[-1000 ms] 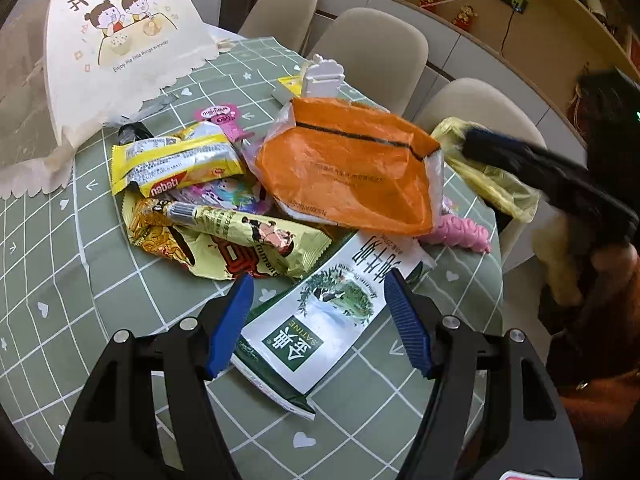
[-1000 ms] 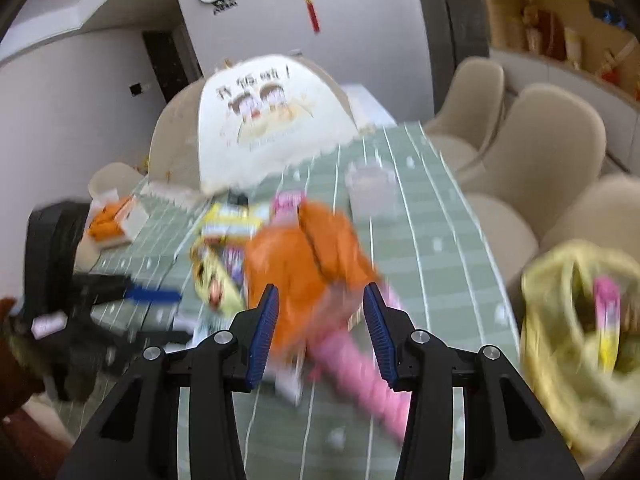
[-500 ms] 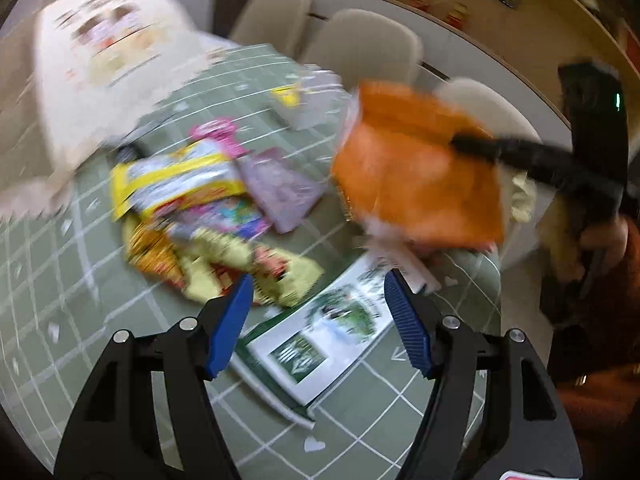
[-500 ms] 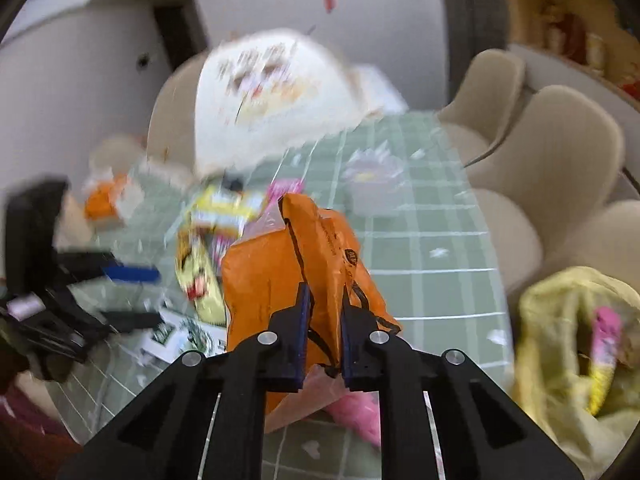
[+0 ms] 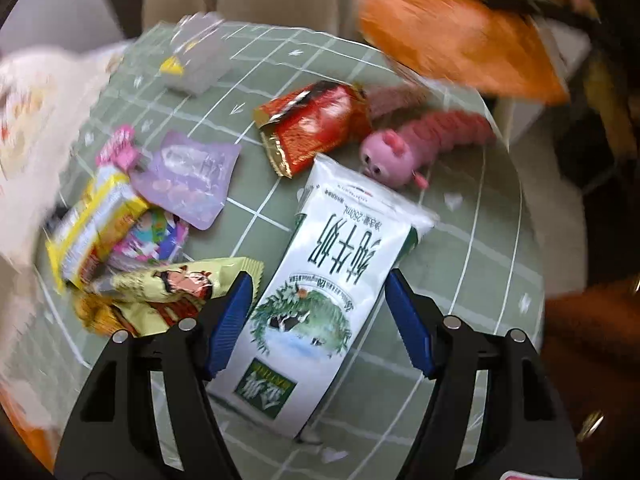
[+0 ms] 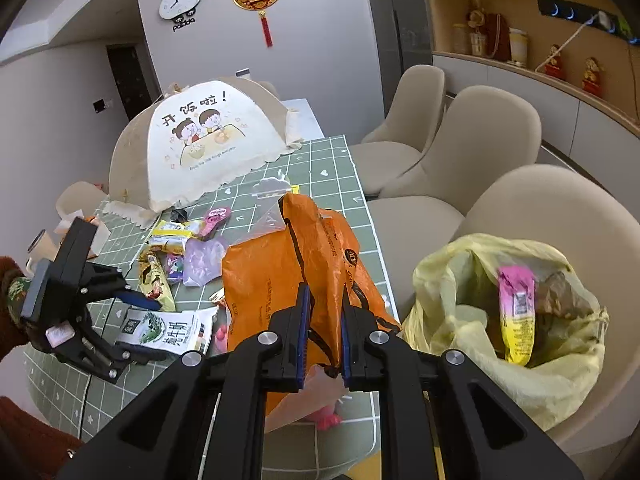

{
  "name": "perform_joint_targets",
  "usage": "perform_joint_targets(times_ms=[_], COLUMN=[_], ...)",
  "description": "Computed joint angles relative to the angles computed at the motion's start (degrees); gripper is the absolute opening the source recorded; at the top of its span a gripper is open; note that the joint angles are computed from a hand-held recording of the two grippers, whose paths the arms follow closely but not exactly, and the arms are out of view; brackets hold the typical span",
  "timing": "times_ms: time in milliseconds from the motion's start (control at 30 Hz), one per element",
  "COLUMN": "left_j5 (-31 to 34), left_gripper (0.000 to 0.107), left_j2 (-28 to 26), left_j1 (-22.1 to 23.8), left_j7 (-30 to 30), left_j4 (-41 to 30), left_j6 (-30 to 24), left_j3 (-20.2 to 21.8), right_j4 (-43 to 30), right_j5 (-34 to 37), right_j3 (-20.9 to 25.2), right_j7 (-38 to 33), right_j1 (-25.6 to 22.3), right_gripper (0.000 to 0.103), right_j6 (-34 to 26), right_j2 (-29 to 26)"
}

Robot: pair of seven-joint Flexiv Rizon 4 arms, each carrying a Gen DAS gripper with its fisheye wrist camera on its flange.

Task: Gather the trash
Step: 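Grasp the white milk carton with the left gripper while the right grasps the orange bag, then carry the milk carton and orange bag to the bin with both grippers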

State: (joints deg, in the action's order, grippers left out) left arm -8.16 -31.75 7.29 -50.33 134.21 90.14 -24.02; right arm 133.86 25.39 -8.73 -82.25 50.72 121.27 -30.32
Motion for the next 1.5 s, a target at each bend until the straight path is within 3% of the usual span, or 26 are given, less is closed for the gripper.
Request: perform_joint_targets(times_ms=[67, 133, 233, 300, 400, 600, 733, 900, 1000, 1133, 1267, 1367, 1500], left_j5=[-2.6, -3.3, -3.1, -4.2, -5.3, -4.2, -2.9, 0.4, 2.6, 5.0, 4.8, 2.9, -1.2], left_gripper=[0.065, 0.058, 0.050, 0.050, 0.050, 0.050, 0.050, 0.050, 0.050, 0.050, 0.050, 0.050, 0.050], left_j2=[-0.2, 0.5, 2.6, 4.1, 6.7, 9.1, 7.8, 3.4, 0.1, -4.7, -10.2, -15.2, -22.3], left_j1=[-2.5, -7.1, -12.2, -11.2, -6.4, -7.4, -9.9, -14.0, -15.0, -15.4, -18.5, -21.0, -27.6], left_j7=[-4.1, -7.4, -11.9, -14.5, -19.8, -30.9, -35.5, -36.8, -37.7, -36.5, -32.8, -30.2, -28.3], left_j4=[-1.4, -2.4, -1.5, 0.7, 4.8, 4.5, 0.2, -8.3, -13.2, -19.5, -27.5, -34.2, -46.3], left_j6=[-2.0, -4.0, -2.4, 0.4, 7.8, 17.1, 19.3, 17.2, 15.6, 12.0, 7.8, 5.1, -1.6], left_j3=[2.4, 7.2, 12.3, 10.7, 4.1, 2.3, 2.3, 2.8, 1.5, -2.0, -2.5, -2.9, 0.9], right_j4=[0.7, 1.7, 2.7, 3.4, 4.2, 5.6, 6.8, 8.5, 9.2, 8.8, 8.6, 9.4, 9.8], right_j5=[-0.4, -0.4, -0.4, -0.7, -0.8, 0.1, 5.1, 11.5, 17.8, 29.0, 35.2, 35.2, 33.7], right_j3=[1.7, 3.3, 5.9, 7.8, 10.1, 11.0, 8.7, 5.7, 0.5, -11.8, -20.6, -19.3, -17.2], right_j7=[0.3, 0.0, 0.0, 0.5, 1.8, 2.6, 0.0, -3.3, -8.5, -18.0, -21.5, -18.2, -14.6], right_j1=[-1.2, -2.0, -3.5, -5.0, -6.8, -7.9, -5.5, -4.6, -1.3, 6.0, 9.8, 6.5, 2.5], right_gripper=[0.014, 0.014, 0.014, 0.014, 0.014, 0.014, 0.014, 0.014, 0.014, 0.014, 0.014, 0.014, 0.014], right_j6=[1.9, 3.9, 6.4, 8.0, 9.9, 11.5, 12.1, 10.1, 7.1, 2.8, 1.1, 1.7, 1.8], right_j2=[-0.2, -0.2, -0.3, -0.4, -0.9, 0.1, 2.4, 6.3, 9.4, 12.4, 12.4, 11.9, 10.5])
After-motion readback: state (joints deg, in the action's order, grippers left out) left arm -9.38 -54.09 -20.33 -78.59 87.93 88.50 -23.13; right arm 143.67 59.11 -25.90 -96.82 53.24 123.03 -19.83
